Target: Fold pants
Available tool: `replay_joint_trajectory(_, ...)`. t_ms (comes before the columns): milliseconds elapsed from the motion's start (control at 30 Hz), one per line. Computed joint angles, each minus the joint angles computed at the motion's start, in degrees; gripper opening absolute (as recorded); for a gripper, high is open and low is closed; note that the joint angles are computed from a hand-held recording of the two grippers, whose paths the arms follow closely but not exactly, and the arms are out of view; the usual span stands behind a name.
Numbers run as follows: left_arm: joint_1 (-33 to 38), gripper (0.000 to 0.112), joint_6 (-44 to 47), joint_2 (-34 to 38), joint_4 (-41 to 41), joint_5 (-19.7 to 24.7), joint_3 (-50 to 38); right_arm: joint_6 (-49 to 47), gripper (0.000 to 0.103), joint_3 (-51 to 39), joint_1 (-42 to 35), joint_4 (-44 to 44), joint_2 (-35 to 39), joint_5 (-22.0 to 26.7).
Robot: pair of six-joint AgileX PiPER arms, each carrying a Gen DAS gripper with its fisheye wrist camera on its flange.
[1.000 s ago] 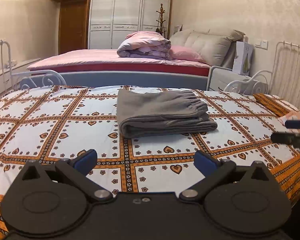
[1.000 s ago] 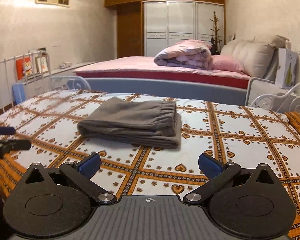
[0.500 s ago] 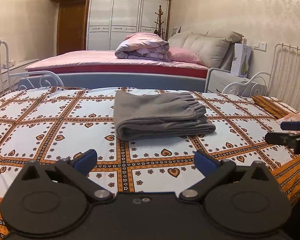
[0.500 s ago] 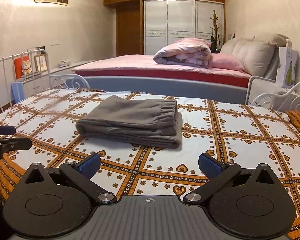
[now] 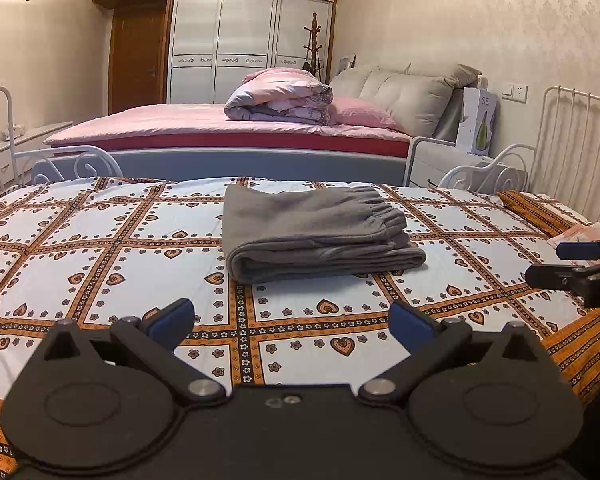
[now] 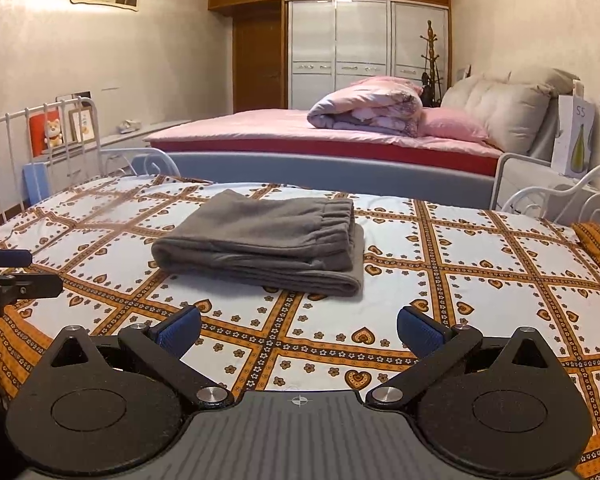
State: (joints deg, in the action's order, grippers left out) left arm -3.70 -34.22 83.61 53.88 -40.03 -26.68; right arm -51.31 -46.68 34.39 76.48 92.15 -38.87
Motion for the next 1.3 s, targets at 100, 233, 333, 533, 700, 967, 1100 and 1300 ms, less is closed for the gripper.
replay_joint_trajectory(100, 0.1, 0.097, 0.1, 0.0, 0.1, -0.1, 0.0, -0.3, 0.103, -0.1, -0.1, 0.1, 0.0, 0.2)
replay_joint_trajectory(233, 0.1, 0.097, 0.0, -0.1, 0.1, -0.2, 0.1, -0.2, 0.103, -0.1, -0.1, 0.1, 0.0, 0.2)
replay_joint_trajectory(333, 0.5, 0.097, -0.3, 0.0, 0.7, -0.6, 0.1, -0.3, 0.103, -0.1, -0.2, 0.1, 0.0, 0.3)
replay_joint_trajectory(533, 0.6, 0.097, -0.1, 0.0, 0.7, -0.8, 0.1, -0.3, 0.103, -0.1, 0.0, 0.2, 0.2, 0.2)
replay_joint_trajectory(700, 0.8, 0.097, -0.3, 0.1, 1.2, -0.9, 0.0, -0.2, 0.103, -0.2, -0.1, 0.0, 0.3, 0.2)
replay_joint_trajectory(967, 1.0, 0.097, -0.4, 0.3, 1.7, -1.2, -0.1, 0.2, 0.103, -0.1, -0.4, -0.6, 0.6, 0.7)
replay_joint_trajectory(1100, 1.1, 0.097, -0.6, 0.5, 2.0, -1.3, -0.3, 0.0, 0.103, -0.2, -0.4, -0.6, 0.6, 0.9)
replay_joint_trajectory(1300, 1.1, 0.097, -0.2, 0.5, 1.5, -1.3, -0.2, -0.1, 0.103, -0.3, -0.4, -0.6, 0.7, 1.0)
